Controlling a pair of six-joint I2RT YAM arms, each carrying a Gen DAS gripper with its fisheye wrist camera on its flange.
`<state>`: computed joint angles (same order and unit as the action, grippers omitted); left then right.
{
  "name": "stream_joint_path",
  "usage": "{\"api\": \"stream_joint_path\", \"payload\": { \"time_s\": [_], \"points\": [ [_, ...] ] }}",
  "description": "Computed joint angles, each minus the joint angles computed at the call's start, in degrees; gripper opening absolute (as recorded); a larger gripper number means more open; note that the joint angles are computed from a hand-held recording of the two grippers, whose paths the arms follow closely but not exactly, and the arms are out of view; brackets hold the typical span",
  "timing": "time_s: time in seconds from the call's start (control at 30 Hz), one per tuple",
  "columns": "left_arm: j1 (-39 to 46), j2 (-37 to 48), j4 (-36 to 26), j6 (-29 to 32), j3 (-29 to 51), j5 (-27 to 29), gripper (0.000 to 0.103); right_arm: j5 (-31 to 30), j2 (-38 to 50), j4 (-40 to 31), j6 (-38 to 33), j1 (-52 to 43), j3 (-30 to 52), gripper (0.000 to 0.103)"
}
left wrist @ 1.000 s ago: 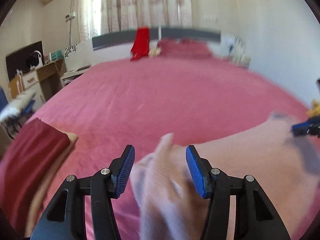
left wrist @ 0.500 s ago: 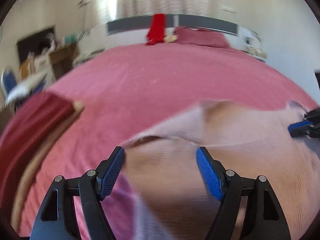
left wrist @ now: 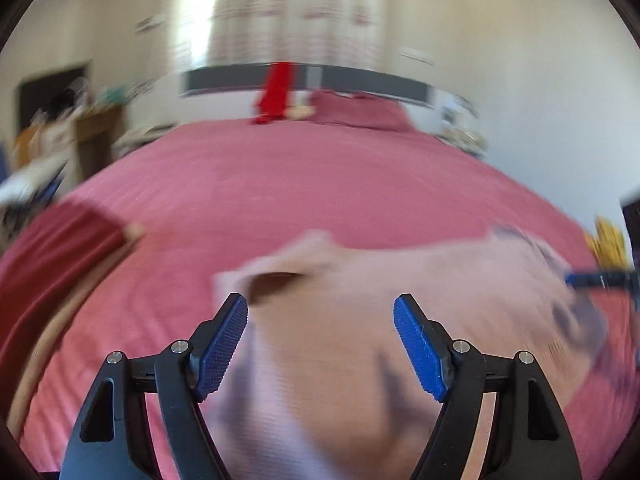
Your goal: Fold clothes
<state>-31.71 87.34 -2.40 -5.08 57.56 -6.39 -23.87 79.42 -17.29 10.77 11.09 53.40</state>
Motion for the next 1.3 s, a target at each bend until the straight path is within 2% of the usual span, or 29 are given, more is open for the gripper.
{"api": "stream_joint_path", "payload": {
  "time_s": [0.1,0.17,0.23,0.27,0.3,0.33,0.37,0.43,0.5,0.57,0.63,0.7,0.73,0.77,0.8,0.87,0.9,0.93,0.97,1.0,1.03,1.07,1.13,1.23,1.3],
  "points": [
    [-3.67,6.56,-2.51,6.26,5.00,-0.53,0.077,-4.96,3.22,2.40,0.79,-1.59,-0.18,0.030],
    [-4.18,11.69,-6.29,8.85,9.67,-4.51,0.077,-5.52,7.46,0.16,-2.34,-2.30,3.62,0.030],
    [-2.17,14.49,-8.13,8.51,12.18,-4.69,0.083,-3.73,13.33,-1.84,-5.43,-2.87,9.17,0.030],
    [-0.79,14.74,-8.26,7.55,12.35,-4.04,0.091,-1.90,16.66,-3.26,-6.82,-4.02,12.60,0.025],
    [0.75,14.27,-8.04,6.14,11.93,-3.22,0.093,-0.35,18.98,-4.43,-7.49,-5.74,15.12,0.023],
    [1.92,13.97,-7.98,4.94,11.72,-2.48,0.093,0.06,20.72,-4.00,-6.57,-7.21,16.48,0.009],
    [2.75,13.65,-7.82,4.01,11.43,-1.56,0.093,-0.41,22.49,-2.97,-4.94,-8.65,17.58,0.002],
    [4.37,12.84,-7.55,2.45,10.79,0.73,0.093,-0.50,23.04,-0.50,-1.20,-12.27,17.19,0.000],
    [5.99,12.65,-7.66,1.56,11.30,3.17,0.093,0.00,21.18,1.82,0.90,-12.82,15.05,0.003],
    [7.48,10.32,-5.00,-0.05,9.07,5.46,0.093,3.43,17.16,2.38,3.02,-12.05,12.17,0.025],
    [8.50,5.35,0.15,-2.97,3.71,7.72,0.093,-0.81,10.30,7.75,6.48,-11.49,5.35,0.025],
    [8.99,2.48,2.08,-4.89,0.67,8.10,0.093,-2.16,5.09,11.80,7.58,-9.23,0.31,0.026],
    [9.45,3.37,1.80,-4.82,1.37,7.61,0.093,-3.43,4.10,11.23,6.36,-7.13,-0.35,0.028],
    [9.70,5.30,-1.02,-3.64,3.44,5.69,0.093,-4.79,4.66,9.34,4.31,-5.44,0.30,0.027],
    [9.79,7.30,-5.10,-2.24,5.84,3.10,0.093,-2.92,6.61,7.11,2.21,-3.58,1.78,0.026],
    [11.74,9.13,-9.67,-3.56,8.49,-0.87,0.093,2.29,11.31,2.65,-1.37,0.18,5.42,0.023],
    [12.97,9.87,-11.53,-4.79,9.68,-2.65,0.093,3.63,12.39,2.98,0.11,-0.75,5.43,0.022],
    [14.72,8.89,-11.75,-6.93,9.15,-2.31,0.093,4.69,13.28,3.83,2.28,-2.28,5.11,0.010],
    [16.97,6.61,-10.80,-9.77,7.43,-0.32,0.093,5.38,11.80,5.23,5.40,-3.23,3.62,0.010],
    [19.00,4.09,-9.55,-11.61,5.30,2.39,0.093,6.05,9.79,6.61,8.71,-4.06,1.98,0.012],
    [19.91,1.73,-9.16,-11.99,3.48,4.32,0.093,6.79,7.84,7.81,11.98,-4.91,0.49,0.028],
    [20.11,-0.34,-9.66,-11.82,2.26,5.22,0.093,6.80,4.94,8.33,12.71,-4.61,-1.16,0.031],
    [18.64,-5.02,-8.66,-10.12,-1.53,6.06,0.093,7.26,-1.32,8.13,12.65,-2.92,-4.23,0.031],
    [13.13,-11.86,-4.46,-7.60,-8.08,4.28,0.093,13.82,-9.04,4.07,14.52,3.20,-8.11,0.031],
    [11.32,-11.21,-3.99,-7.50,-7.22,6.20,0.093,14.97,-12.82,2.20,16.39,5.36,-11.08,0.031]
  ]
}}
